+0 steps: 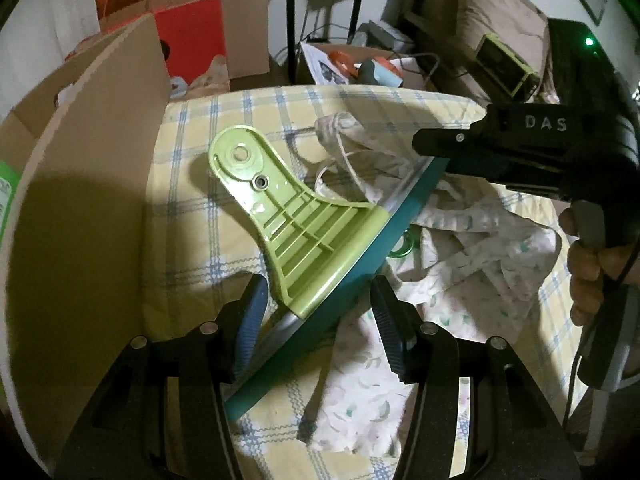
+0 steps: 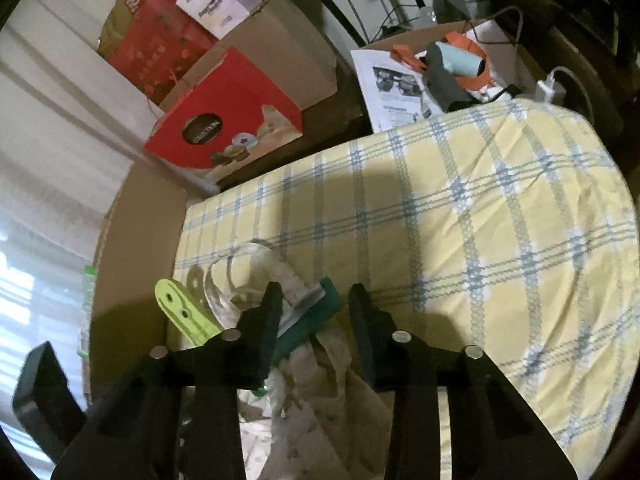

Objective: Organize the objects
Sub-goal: 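Grasp the teal squeegee blade with the left tool while the right tool grips it too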

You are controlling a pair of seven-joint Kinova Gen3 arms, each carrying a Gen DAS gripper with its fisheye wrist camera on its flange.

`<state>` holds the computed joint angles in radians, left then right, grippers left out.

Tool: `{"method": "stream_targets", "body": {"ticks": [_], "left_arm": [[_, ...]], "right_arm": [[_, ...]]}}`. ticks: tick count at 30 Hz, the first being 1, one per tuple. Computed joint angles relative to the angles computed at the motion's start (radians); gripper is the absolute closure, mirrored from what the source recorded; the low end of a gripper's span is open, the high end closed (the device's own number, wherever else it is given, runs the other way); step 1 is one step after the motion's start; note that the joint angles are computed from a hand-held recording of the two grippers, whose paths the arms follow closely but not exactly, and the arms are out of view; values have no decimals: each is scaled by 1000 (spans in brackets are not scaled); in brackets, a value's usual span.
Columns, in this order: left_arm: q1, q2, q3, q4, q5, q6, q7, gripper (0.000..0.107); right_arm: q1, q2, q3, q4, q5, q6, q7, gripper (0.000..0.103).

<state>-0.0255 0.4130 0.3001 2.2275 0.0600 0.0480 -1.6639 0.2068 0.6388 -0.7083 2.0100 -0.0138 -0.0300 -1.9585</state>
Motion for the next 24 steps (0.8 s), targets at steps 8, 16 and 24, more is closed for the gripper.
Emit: {"method": "stream_targets", "body": {"ticks": [8, 16, 24], "left_arm": [[9, -4, -4, 2, -6, 7, -8, 61], [-21, -7, 26, 14, -6, -19, -9, 77], [-55, -26, 54, 20, 1, -22, 12, 87]], "right_arm": [[202, 98, -208, 45, 108, -113, -19, 77], [261, 47, -275, 97, 234, -193, -103, 77], [316, -5, -326, 117, 348, -207, -206, 79]]}}
